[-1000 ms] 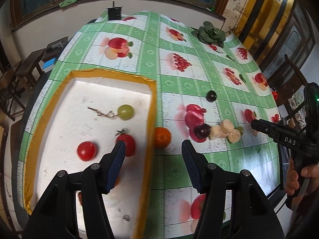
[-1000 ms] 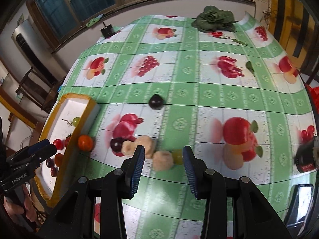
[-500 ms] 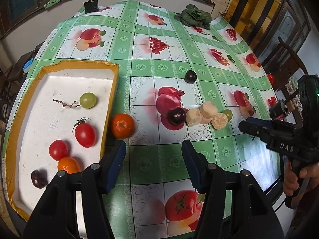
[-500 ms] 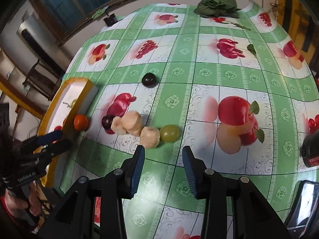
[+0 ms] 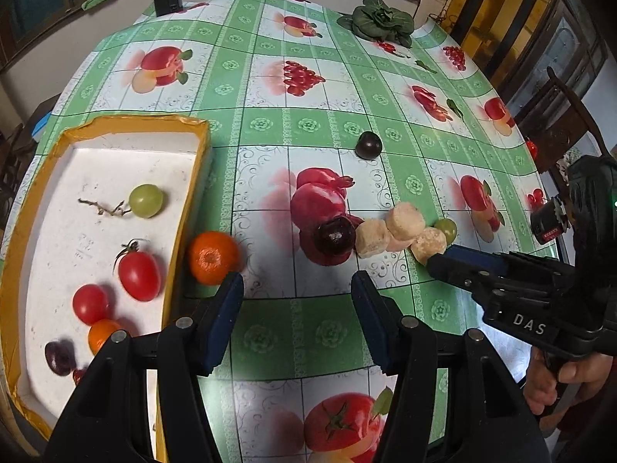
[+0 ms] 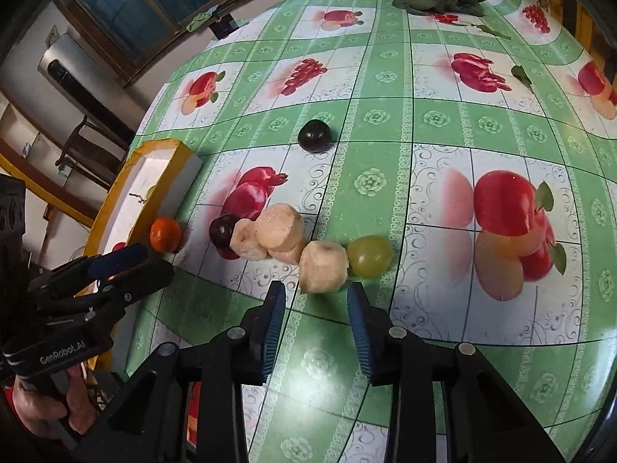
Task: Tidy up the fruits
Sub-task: 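Grasp the beige bread piece with the right tool while the left tool grasps the dark plum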
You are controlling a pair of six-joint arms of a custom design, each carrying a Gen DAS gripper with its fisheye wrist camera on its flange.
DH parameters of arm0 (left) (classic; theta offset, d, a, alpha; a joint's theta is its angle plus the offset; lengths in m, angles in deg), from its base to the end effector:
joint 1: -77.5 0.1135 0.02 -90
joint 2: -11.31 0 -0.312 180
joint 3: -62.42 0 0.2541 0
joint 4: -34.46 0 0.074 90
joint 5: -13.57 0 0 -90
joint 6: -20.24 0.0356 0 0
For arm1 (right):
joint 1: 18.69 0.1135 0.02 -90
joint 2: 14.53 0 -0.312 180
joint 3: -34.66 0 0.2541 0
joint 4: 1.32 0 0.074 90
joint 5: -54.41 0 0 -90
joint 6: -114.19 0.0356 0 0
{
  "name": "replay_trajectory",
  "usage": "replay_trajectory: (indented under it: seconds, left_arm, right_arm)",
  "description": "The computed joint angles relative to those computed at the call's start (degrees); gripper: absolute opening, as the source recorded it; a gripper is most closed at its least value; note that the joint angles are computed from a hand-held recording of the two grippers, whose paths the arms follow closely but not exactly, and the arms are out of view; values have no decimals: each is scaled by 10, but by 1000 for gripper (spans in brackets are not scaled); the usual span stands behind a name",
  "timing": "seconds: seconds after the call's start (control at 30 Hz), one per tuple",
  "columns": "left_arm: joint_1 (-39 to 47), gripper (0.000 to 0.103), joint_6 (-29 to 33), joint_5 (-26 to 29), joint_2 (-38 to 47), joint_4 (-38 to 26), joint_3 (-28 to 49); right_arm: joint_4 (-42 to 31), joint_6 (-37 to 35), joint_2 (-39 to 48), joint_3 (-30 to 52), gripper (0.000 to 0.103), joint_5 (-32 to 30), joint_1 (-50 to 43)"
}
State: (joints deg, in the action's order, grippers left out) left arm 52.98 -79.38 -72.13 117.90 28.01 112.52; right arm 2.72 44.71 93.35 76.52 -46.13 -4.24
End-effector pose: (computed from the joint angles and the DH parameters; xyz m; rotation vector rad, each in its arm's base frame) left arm 0.2711 -0.1266 0.1031 0.3739 2.6714 -0.2873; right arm 0.2601 0.0737 0.0820 0.0808 2.6957 0.4393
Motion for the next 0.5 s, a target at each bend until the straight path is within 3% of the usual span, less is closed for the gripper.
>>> replay_trajectory:
  seconds: [0.5]
  left_arm:
    - [18, 51, 41, 59, 78, -23, 68]
  right_arm:
    - [11, 39, 38, 37, 20, 3, 19]
